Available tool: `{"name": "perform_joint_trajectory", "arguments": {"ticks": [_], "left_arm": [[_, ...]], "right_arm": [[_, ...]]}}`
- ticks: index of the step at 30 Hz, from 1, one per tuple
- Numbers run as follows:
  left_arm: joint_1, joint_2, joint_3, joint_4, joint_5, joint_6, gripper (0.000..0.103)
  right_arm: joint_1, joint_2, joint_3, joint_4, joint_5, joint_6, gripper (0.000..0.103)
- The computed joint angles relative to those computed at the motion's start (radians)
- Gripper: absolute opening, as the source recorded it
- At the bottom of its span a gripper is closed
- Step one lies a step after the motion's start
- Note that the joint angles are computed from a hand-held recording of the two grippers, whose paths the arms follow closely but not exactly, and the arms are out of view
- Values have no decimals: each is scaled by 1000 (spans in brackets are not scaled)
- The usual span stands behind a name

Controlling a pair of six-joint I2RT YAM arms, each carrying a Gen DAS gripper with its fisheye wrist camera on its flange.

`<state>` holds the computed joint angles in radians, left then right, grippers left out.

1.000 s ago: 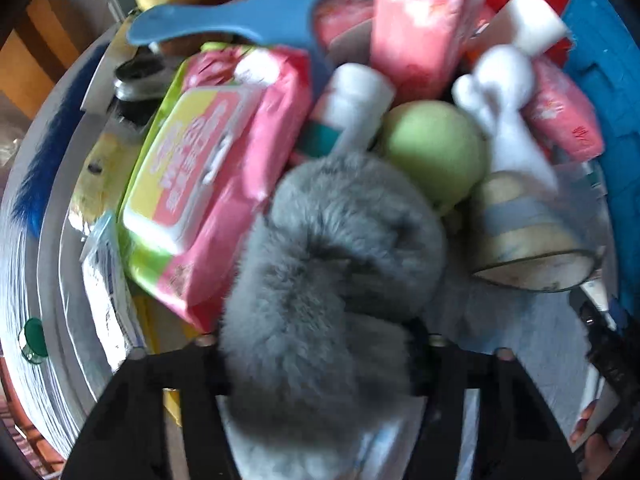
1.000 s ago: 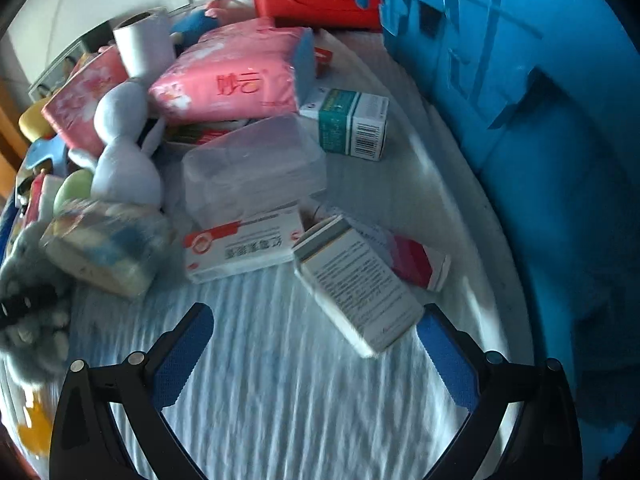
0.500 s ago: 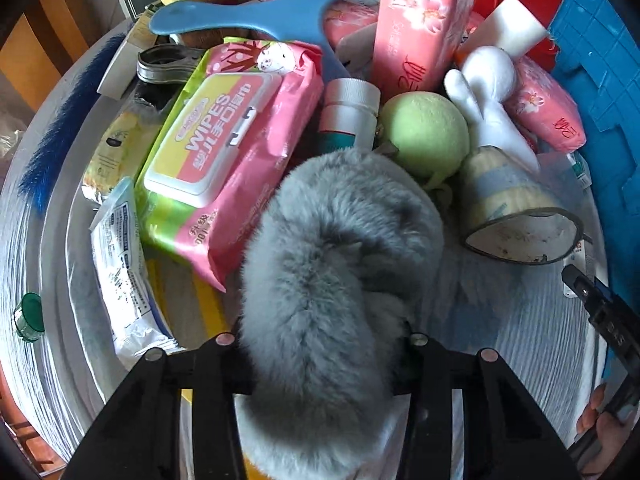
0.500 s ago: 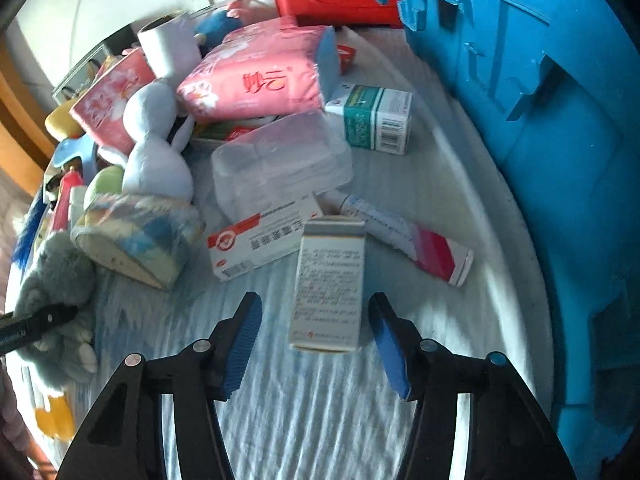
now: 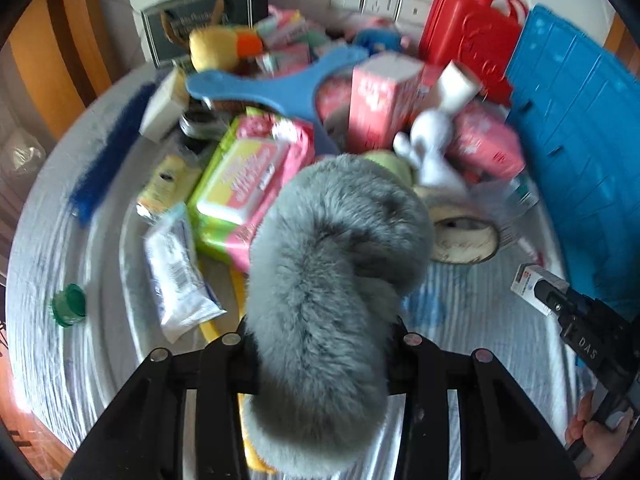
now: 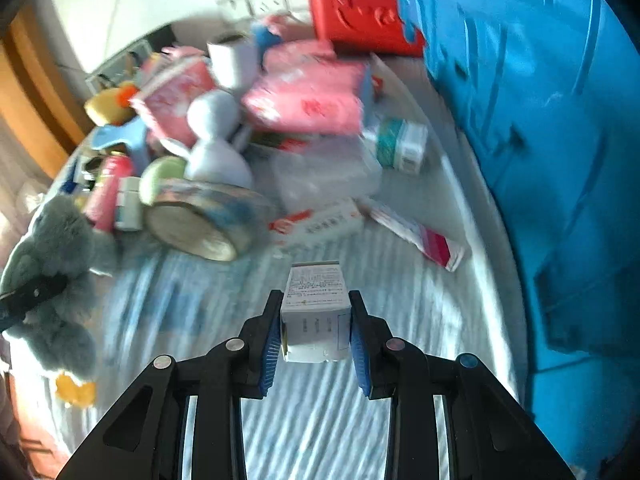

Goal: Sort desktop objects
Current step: 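Lift the grey plush with the left tool while the right tool lifts the white box toward the bin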

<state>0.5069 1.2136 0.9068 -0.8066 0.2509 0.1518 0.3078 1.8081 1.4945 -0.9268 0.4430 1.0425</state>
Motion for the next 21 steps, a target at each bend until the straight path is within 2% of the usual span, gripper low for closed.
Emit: {"name": "perform_joint_trajectory", "arguments": {"ticks": [1,3,9,12,13,15,17,19,21], "left_arm": [[11,-10,11,-5,10,5,39],[31,-65,27,-43,27,12,38],[66,-183,118,-141,80,22,37],[103,-218,175,-180,128,44,31],[116,-224,192,-189,146,51,24],[128,-227,224,-205,175,61,16],[119,-220,236,-206,158,67,15],[132,-196,239,-229,182,96,15],[152,-157,226,-247,191,110,15]], "right_arm": [[27,-25,-36,3,17,23,30],[50,-31,0,-5,56,1,30],[125,30,278,-153,184,-33,30],[147,58,390,-214,239,-50,31],[154,76,441,-239,259,-57,30],[175,113,547,-308,299,-49,31],[191,167,675,-401,333,-29,31],[205,214,776,-495,351,15,31],[213,230,802,-535,348,50,31]]}}
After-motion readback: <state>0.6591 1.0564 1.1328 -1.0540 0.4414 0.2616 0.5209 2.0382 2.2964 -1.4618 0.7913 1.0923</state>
